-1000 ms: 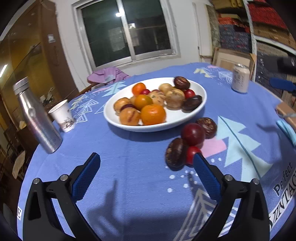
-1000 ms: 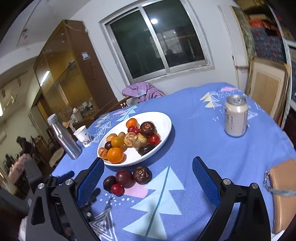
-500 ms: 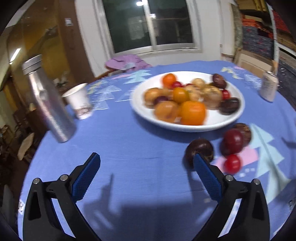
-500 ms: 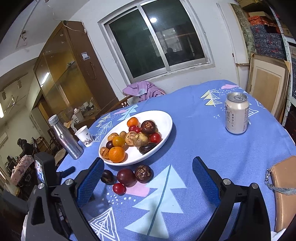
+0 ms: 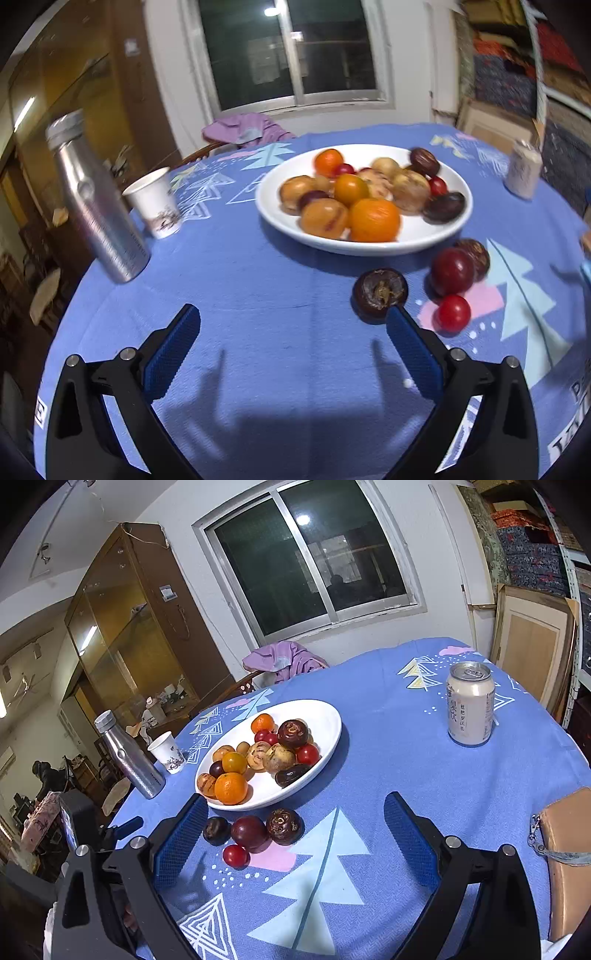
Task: Organize fruits
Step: 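Move both tools back toward the remaining fruits, then grasp a dark mangosteen with the left tool while the right tool grasps a red tomato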
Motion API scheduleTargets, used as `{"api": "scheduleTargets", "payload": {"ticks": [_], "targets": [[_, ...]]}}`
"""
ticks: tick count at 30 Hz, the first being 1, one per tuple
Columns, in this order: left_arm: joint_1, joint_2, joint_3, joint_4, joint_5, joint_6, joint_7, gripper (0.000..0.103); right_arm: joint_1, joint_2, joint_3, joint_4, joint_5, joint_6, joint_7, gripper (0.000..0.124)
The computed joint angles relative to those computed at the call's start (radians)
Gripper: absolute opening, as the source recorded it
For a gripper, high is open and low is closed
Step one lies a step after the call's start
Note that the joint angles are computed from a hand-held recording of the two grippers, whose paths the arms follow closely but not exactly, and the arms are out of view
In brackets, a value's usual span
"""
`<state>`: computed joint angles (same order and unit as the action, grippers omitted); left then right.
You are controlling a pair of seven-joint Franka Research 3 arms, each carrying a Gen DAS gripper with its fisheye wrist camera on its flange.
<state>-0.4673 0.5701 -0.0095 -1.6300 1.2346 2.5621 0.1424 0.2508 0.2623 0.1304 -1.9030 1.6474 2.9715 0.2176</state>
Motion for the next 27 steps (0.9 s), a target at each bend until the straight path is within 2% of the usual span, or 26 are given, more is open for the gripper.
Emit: {"api": "scheduleTargets", "payload": {"ticks": [3,6,12,19,20,21,23,25,27], "targets": [[-0.018,0.034,-0.007,0.049,-0.016,-0.047,0.082,0.099,0.0,0.002,0.0,0.0,-0.008,0.001,0.007,0.097],[-0.019,0.067,-0.01,0.097,-0.055,-0.062,0.134,0.099,0.001,0.006,0.001,0.0,-0.028,0.005,0.028,0.097],[0.005,0.158,-0.024,0.223,-0.242,-0.072,0.317,0.099,-0.005,0.013,0.01,0.001,-0.053,0.007,0.049,0.097],[0.011,0.182,0.002,0.248,-0.355,-0.012,0.367,0.097,-0.008,0.016,0.019,-0.002,-0.089,0.009,0.072,0.097],[0.015,0.177,0.005,0.236,-0.362,0.017,0.363,0.087,-0.008,0.018,0.021,-0.002,-0.096,0.01,0.076,0.097],[0.029,0.174,-0.002,0.226,-0.379,0.052,0.37,0.068,-0.009,0.018,0.022,-0.002,-0.1,0.011,0.078,0.097],[0.046,0.186,-0.019,0.236,-0.431,0.063,0.413,0.049,-0.01,0.021,0.024,-0.002,-0.111,0.012,0.086,0.097],[0.059,0.184,-0.022,0.223,-0.466,0.112,0.431,0.041,-0.012,0.023,0.027,-0.002,-0.121,0.013,0.096,0.097],[0.061,0.183,-0.017,0.214,-0.492,0.141,0.441,0.04,-0.015,0.025,0.029,-0.002,-0.135,0.011,0.108,0.097]]}}
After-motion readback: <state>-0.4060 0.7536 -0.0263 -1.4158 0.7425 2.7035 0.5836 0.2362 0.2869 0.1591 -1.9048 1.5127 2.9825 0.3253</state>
